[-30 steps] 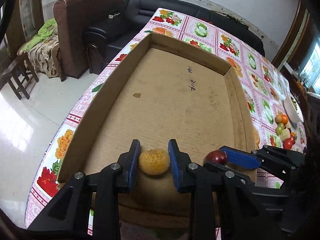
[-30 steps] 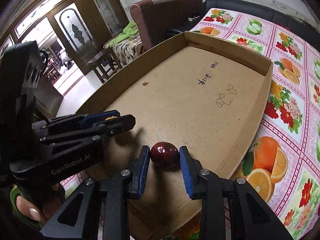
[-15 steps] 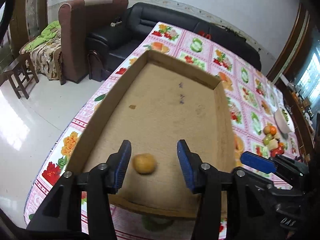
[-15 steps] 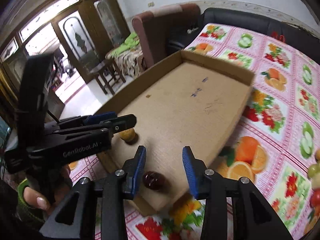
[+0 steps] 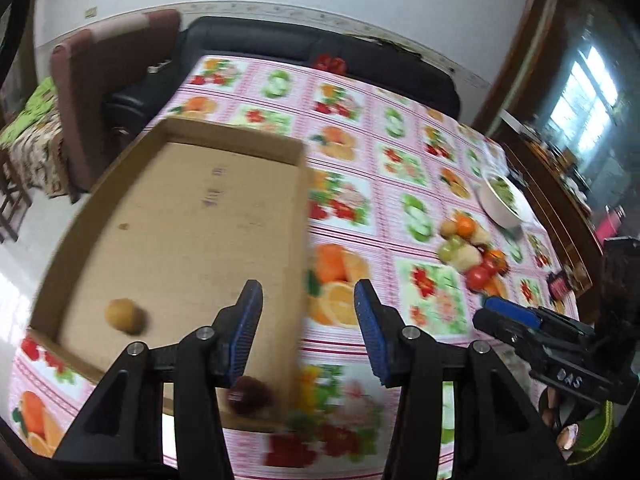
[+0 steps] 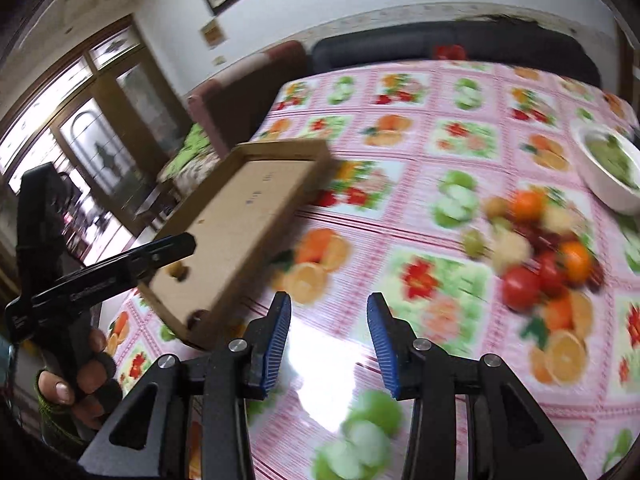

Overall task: Organize fruits
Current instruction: 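Move both open tools back to the fruit pile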

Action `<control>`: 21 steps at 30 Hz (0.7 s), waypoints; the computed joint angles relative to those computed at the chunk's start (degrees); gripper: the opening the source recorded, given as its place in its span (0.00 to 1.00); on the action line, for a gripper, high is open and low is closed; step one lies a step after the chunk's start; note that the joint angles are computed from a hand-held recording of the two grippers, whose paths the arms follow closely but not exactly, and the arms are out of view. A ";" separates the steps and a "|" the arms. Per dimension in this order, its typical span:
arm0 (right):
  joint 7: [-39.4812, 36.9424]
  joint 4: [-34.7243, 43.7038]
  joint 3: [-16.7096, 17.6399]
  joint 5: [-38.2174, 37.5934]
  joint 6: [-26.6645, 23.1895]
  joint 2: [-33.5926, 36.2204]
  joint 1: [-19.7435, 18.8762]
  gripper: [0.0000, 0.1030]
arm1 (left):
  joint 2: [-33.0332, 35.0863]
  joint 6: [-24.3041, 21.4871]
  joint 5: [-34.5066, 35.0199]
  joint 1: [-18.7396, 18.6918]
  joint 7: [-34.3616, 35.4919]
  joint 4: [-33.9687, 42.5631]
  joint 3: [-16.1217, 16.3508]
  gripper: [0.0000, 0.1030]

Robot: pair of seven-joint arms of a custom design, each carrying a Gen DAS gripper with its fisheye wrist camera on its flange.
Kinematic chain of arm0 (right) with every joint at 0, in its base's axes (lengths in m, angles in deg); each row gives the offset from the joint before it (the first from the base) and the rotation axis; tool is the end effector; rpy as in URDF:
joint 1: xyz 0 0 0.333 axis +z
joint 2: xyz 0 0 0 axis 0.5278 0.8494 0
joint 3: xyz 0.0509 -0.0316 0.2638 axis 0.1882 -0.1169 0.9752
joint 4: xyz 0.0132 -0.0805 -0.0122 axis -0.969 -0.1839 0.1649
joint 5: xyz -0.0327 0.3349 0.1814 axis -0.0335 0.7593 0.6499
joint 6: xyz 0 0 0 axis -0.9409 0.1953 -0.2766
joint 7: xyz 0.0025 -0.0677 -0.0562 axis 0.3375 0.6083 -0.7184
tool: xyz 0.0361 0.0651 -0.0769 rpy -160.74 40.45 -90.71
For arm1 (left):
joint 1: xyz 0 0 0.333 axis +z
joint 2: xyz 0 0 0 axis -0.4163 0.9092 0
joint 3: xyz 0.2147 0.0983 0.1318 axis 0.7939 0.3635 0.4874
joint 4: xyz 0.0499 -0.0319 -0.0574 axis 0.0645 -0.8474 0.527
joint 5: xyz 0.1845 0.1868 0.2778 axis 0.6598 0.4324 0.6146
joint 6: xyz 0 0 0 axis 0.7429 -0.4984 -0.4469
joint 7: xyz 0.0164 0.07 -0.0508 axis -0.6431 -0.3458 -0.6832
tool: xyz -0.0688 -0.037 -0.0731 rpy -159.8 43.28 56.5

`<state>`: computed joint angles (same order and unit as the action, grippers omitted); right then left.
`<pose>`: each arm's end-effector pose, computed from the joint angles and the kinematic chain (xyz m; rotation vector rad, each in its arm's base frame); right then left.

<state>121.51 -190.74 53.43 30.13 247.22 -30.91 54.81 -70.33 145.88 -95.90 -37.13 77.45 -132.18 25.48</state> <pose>0.4418 0.2440 0.5120 -1.6752 1.7406 -0.3207 0.5045 -0.2216 0.5280 -1.6513 2.1852 -1.0131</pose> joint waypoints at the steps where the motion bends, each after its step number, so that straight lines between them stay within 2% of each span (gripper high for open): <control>1: 1.88 -1.84 0.35 -0.82 -0.30 -1.88 -1.08 0.40 | 0.26 -0.20 -0.09 -0.50 0.00 0.34 -0.48 0.45; 5: 7.76 -8.58 -0.73 0.01 1.07 -8.03 -3.04 0.41 | 0.95 -0.77 -0.09 -2.52 0.36 1.30 -1.97 0.45; 8: 8.10 -16.13 -3.31 1.95 7.19 -14.69 -2.35 0.41 | 1.75 -1.28 -0.23 -4.06 0.90 2.24 -2.83 0.45; 10: 8.11 -19.27 -4.52 2.12 8.54 -18.59 -2.25 0.41 | 2.50 -1.32 0.05 -5.11 1.01 2.96 -3.56 0.44; 11: 7.24 -20.68 -6.11 2.60 8.06 -21.27 -1.50 0.41 | 2.87 -1.30 0.16 -5.52 0.99 3.31 -3.77 0.44; 12: 6.82 -21.14 -6.25 2.21 6.24 -23.27 -1.99 0.41 | 3.28 -1.18 0.04 -6.04 1.18 3.64 -4.03 0.44; 14: 9.22 -21.45 -2.25 -1.53 0.68 -27.87 -7.26 0.45 | 4.27 -1.21 -1.02 -7.14 2.10 4.46 -4.42 0.44; 16: 9.97 -21.23 -1.15 -3.30 -2.51 -29.94 -9.18 0.52 | 5.15 -1.42 -1.54 -7.86 2.43 5.14 -4.72 0.44; 17: 10.56 -21.47 -0.70 -4.29 -3.84 -31.12 -10.08 0.52 | 5.74 -1.68 -1.51 -8.20 2.48 5.63 -4.92 0.44; 19: 13.10 -20.97 2.49 -7.91 -7.92 -32.29 -13.48 0.53 | 6.50 -2.05 -0.86 -8.57 2.06 6.23 -5.16 0.44; 21: 13.90 -21.49 2.64 -10.05 -9.08 -32.63 -13.76 0.53 | 7.16 -2.52 -0.95 -8.88 2.34 6.82 -5.24 0.44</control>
